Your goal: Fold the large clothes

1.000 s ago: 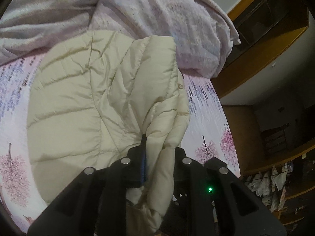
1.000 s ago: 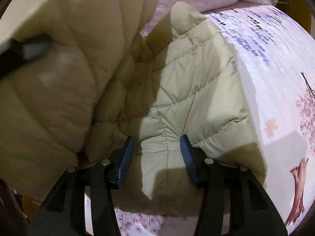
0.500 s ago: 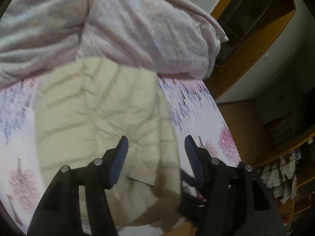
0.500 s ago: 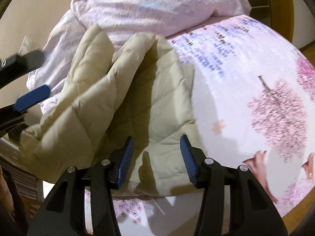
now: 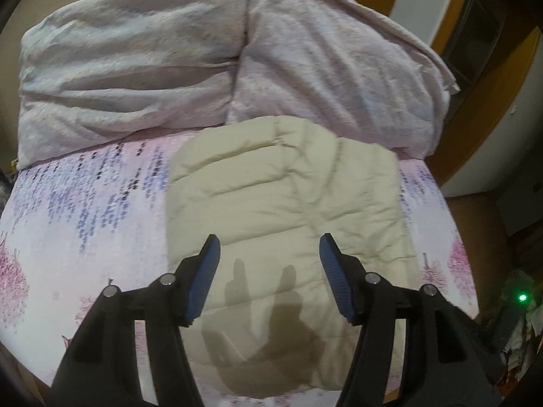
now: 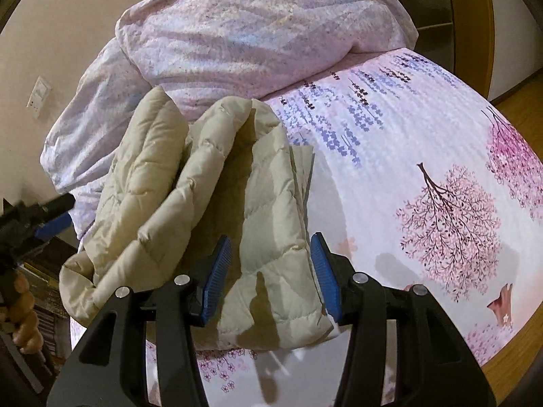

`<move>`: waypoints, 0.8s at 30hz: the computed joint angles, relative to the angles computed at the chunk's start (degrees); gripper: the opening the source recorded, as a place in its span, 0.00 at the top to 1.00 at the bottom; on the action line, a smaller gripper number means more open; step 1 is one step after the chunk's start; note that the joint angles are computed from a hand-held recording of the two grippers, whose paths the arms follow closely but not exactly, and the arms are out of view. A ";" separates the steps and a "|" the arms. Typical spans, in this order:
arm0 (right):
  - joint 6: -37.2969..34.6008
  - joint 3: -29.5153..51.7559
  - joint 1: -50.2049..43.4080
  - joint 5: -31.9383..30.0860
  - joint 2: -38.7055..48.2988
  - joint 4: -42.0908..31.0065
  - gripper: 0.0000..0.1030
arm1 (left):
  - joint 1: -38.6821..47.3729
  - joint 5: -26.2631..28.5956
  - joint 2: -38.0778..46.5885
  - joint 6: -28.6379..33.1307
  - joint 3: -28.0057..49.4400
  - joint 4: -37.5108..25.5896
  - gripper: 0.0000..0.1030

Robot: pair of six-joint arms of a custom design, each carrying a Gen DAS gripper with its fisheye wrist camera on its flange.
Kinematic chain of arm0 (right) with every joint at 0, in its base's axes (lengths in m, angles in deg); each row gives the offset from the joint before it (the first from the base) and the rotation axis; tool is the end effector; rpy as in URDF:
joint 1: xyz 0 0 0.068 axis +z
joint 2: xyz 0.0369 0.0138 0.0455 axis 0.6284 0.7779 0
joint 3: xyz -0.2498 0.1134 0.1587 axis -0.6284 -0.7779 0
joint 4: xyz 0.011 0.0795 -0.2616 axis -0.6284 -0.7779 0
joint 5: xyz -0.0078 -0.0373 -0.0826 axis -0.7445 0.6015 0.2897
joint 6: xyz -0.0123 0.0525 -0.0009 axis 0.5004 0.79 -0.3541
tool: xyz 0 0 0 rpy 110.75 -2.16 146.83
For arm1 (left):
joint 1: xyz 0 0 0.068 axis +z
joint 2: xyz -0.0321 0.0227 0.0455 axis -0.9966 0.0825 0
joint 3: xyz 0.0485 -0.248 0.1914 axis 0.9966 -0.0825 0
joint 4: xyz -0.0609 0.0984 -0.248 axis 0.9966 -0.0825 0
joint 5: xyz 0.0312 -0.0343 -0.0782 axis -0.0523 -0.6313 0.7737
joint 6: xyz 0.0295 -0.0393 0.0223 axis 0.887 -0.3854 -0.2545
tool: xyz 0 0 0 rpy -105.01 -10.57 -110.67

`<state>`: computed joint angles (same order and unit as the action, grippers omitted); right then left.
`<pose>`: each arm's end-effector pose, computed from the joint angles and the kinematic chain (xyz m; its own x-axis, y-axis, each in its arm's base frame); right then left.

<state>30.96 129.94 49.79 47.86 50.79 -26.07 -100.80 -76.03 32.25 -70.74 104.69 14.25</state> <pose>0.2803 0.0664 0.2431 -0.8639 0.0849 -0.4965 -0.1578 0.8904 0.4269 0.2377 -0.0599 0.3307 -0.7652 -0.2760 -0.5816 -0.2245 0.9611 -0.1607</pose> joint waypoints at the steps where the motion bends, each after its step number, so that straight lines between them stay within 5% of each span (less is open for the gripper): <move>1: 0.01 0.25 0.04 0.01 0.06 -0.05 0.51 | 0.39 -0.03 -0.38 0.15 -0.28 -0.17 0.41; 8: 0.49 2.09 -0.14 0.20 0.00 -0.62 0.51 | 4.62 -2.48 0.50 3.02 -2.19 0.73 0.41; 13: 1.11 4.84 0.41 0.04 -0.91 -1.40 0.51 | 8.17 2.17 2.91 2.25 -5.56 2.54 0.41; 24: -0.17 12.96 7.09 1.45 1.80 -3.33 0.59 | 1.41 4.92 6.78 -1.86 -10.37 11.02 0.42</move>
<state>30.79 142.91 56.88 49.31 52.59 -29.40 -99.39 -71.11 39.03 -72.59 94.32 25.27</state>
